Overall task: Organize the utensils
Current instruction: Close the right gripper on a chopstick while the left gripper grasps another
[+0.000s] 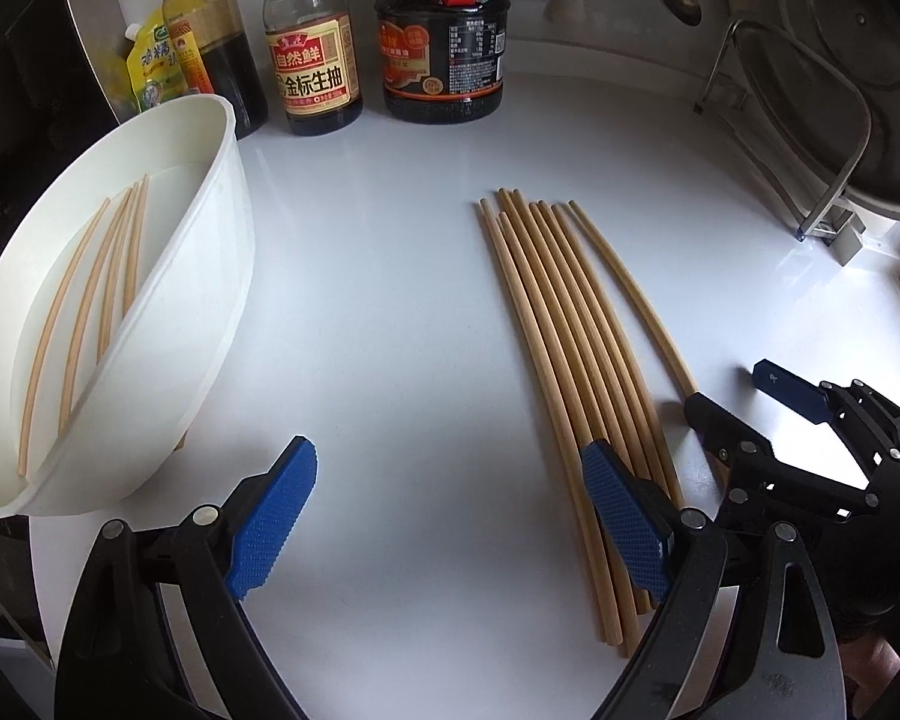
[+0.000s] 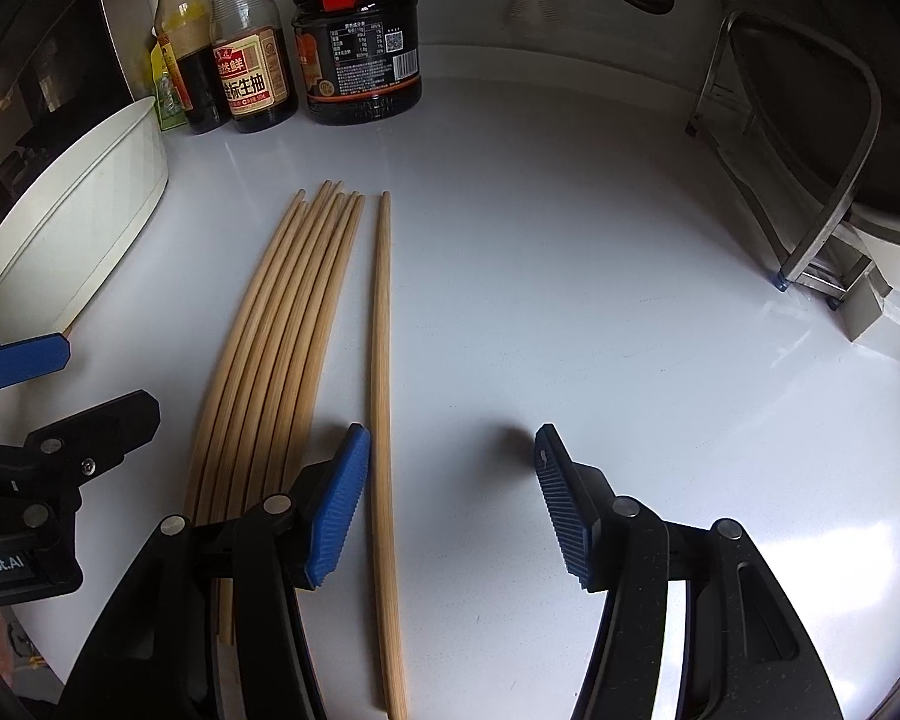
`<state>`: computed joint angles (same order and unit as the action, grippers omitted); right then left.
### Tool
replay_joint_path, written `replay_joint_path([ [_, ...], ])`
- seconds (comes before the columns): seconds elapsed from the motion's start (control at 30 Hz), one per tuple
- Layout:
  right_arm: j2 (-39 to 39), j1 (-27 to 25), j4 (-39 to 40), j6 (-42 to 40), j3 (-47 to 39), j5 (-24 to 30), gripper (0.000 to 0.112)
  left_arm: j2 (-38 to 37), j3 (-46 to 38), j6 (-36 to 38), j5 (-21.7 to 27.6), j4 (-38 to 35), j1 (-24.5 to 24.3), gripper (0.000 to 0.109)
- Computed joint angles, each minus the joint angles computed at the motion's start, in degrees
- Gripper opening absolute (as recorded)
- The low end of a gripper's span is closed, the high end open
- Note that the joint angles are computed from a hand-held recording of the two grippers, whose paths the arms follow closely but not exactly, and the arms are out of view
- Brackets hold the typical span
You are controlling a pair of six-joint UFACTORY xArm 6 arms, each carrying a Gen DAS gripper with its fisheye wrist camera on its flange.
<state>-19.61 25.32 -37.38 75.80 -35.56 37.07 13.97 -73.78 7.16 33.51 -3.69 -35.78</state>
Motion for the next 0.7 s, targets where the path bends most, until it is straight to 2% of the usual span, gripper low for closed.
replay_joint_path([
  [0.2, -3.3, -1.45, 0.08, 0.3, 3.29, -2.65, 0.055, 2.32, -1.77, -1.57, 1.96, -0.56, -0.38, 0.089],
  [0.7, -2.81, -1.48, -1.95, 1.63, 3.23, -2.1, 0.055, 2.97, -0.74, -7.52, -0.13, 5.6, -0.14, 0.091],
])
